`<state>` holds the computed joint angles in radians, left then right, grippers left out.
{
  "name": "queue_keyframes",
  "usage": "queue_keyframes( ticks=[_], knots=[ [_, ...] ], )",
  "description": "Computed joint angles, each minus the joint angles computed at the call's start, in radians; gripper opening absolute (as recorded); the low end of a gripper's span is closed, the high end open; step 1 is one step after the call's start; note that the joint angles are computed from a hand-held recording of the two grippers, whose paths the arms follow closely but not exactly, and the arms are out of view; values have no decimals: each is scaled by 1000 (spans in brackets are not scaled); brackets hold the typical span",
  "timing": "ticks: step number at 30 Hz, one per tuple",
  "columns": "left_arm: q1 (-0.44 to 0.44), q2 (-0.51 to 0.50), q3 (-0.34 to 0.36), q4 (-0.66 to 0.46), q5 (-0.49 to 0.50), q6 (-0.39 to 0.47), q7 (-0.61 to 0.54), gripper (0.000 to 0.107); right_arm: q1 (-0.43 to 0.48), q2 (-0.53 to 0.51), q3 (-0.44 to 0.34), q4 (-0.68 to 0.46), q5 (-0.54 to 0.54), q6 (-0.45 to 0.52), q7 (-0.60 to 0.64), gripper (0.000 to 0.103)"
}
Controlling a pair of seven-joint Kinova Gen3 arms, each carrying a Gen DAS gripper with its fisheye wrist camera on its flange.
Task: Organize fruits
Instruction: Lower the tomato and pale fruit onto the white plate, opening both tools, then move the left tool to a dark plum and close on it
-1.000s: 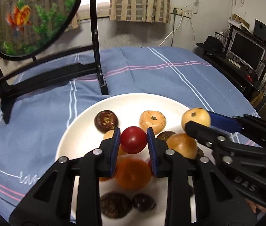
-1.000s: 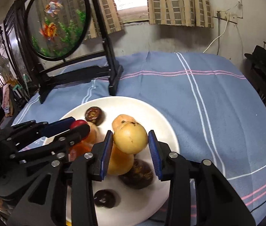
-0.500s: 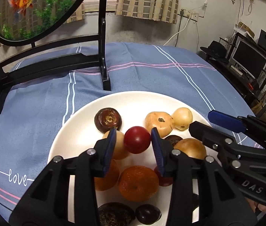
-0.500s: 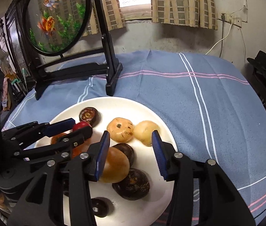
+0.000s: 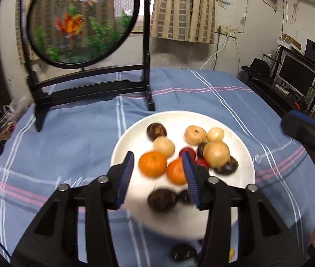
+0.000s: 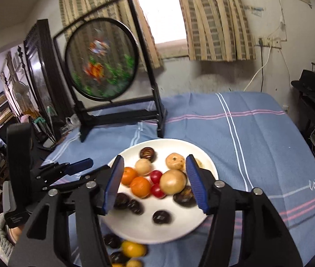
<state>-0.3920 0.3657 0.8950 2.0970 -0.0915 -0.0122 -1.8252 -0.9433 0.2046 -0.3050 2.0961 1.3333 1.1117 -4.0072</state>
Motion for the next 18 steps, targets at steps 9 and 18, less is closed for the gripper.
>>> queue_keyframes(
  ticks=[9, 18],
  knots=[
    [-148, -38, 66, 237, -126, -129, 60, 50, -177, 82, -56, 18, -32, 122, -194, 61],
    [-114, 27, 16, 244, -251, -113, 144, 50, -222, 135, -34, 76, -42, 79, -353, 61]
  ],
)
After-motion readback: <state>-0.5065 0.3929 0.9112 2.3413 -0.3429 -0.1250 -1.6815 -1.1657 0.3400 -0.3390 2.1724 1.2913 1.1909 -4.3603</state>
